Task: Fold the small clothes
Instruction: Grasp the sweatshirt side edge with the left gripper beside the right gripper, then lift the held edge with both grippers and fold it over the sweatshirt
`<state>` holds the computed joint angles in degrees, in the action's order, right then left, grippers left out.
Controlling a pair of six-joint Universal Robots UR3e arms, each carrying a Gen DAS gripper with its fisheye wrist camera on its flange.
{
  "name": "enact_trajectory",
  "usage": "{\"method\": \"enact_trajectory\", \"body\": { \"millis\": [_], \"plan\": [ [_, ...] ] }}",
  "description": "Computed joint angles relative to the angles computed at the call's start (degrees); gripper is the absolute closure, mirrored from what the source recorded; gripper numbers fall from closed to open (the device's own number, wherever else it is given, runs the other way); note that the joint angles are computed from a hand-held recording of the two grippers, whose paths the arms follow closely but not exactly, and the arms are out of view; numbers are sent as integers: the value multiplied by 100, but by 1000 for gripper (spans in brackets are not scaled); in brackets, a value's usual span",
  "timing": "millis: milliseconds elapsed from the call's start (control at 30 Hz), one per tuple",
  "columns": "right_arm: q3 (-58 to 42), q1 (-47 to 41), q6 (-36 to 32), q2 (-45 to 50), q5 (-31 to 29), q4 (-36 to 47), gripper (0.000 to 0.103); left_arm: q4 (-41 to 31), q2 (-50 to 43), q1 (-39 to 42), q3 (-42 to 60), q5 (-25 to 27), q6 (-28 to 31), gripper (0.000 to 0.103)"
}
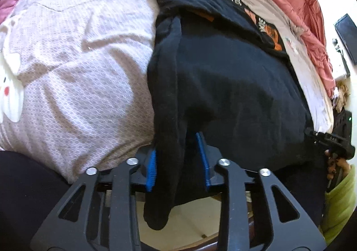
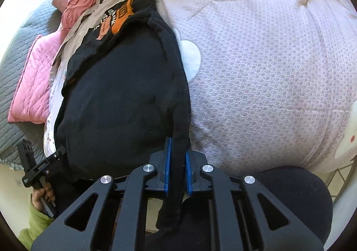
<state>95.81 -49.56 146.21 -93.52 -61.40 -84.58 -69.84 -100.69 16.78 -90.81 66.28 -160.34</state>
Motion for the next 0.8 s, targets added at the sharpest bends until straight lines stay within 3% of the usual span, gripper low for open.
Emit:
{"method": "enact_trajectory", "body": {
  "millis": [67, 200, 233, 300, 333, 367, 600, 800],
  "plan": [
    [-105, 167, 94, 87, -102, -35, 85, 5, -77, -102, 40, 68, -15, 64],
    [-201, 393, 145, 164, -232, -89, 80, 200, -97, -256, -29, 297, -2, 63],
    [-225, 396, 120, 176, -208, -56, 81, 274, -80, -285, -65, 356, -3, 64],
    [-253, 367, 50, 178, -110, 15, 94, 373, -35, -293, -135, 382, -17, 79],
    [-281, 298, -80, 165, 45, 148, 96, 400, 23, -251, -175, 311, -16, 84],
    [-293, 218, -183, 118, 182, 256, 96, 354, 78, -164, -192, 144, 43, 100],
    [-263, -534, -888, -283, 1506, 920, 96, -87, 366, 342, 246, -1015, 217, 100],
    [-285, -332, -424, -176, 2407, 7, 96, -31, -127, 440, 1167, -1398, -196, 100]
  ]
}}
